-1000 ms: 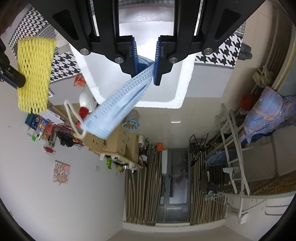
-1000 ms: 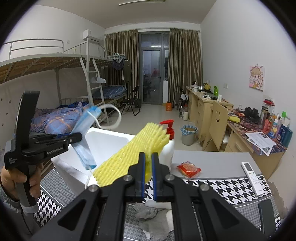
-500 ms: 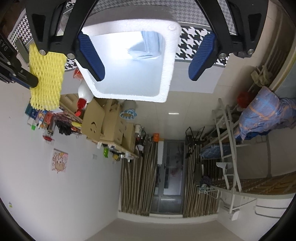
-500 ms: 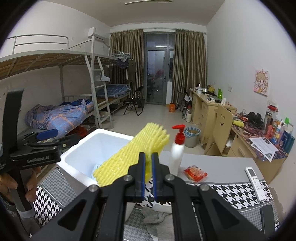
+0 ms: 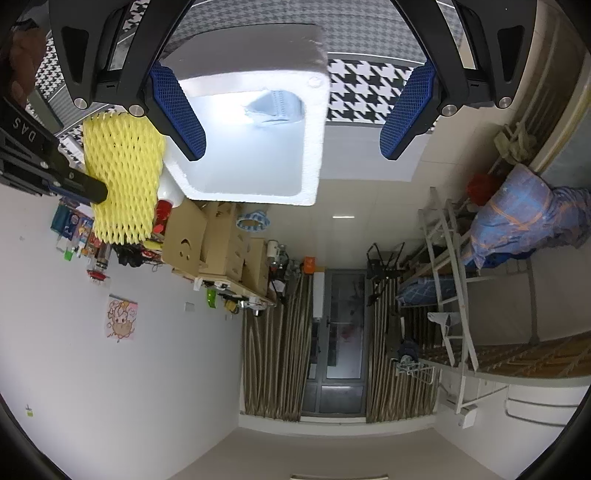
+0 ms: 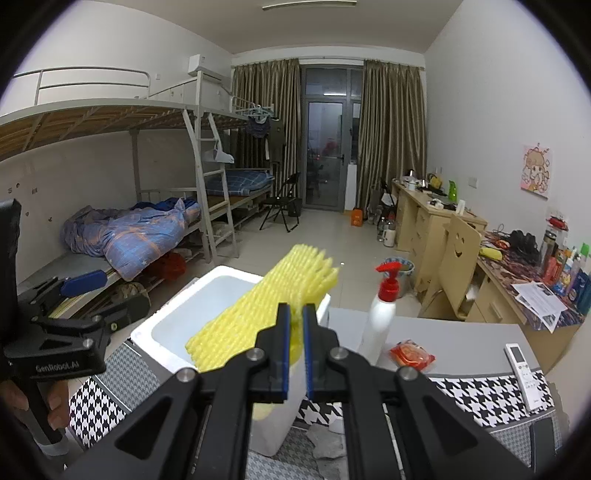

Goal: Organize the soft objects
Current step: 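Lower yellow foam net into box and open right gripper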

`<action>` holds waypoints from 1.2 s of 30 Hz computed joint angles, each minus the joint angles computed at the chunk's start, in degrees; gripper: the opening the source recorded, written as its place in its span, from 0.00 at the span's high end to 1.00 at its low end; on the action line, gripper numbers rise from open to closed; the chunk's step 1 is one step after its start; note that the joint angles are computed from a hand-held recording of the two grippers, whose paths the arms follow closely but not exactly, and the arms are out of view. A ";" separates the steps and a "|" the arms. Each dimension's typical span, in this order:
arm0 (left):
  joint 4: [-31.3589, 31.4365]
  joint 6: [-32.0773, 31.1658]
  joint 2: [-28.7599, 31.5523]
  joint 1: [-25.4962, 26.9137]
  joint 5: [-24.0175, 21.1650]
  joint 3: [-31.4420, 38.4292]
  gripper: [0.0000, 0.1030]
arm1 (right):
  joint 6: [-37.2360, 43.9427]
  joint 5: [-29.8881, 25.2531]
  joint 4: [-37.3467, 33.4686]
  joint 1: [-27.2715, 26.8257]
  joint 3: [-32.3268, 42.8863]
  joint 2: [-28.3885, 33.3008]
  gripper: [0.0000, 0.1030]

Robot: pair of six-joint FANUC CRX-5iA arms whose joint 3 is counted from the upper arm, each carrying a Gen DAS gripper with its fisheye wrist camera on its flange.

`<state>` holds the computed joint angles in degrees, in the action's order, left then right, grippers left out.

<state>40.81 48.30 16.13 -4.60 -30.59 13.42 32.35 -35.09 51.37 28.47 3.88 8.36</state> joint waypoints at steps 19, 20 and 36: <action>1.63 -0.89 -1.48 1.54 2.76 -3.39 0.06 | 11.59 -3.58 -11.38 0.63 11.70 7.39 0.91; 0.99 -0.24 -1.39 1.65 2.55 -3.14 0.06 | 12.77 -3.26 -12.85 0.49 12.24 7.56 0.90; 0.17 1.79 -1.82 1.58 4.18 -4.04 0.06 | 20.24 0.15 -20.31 0.27 12.85 7.63 0.30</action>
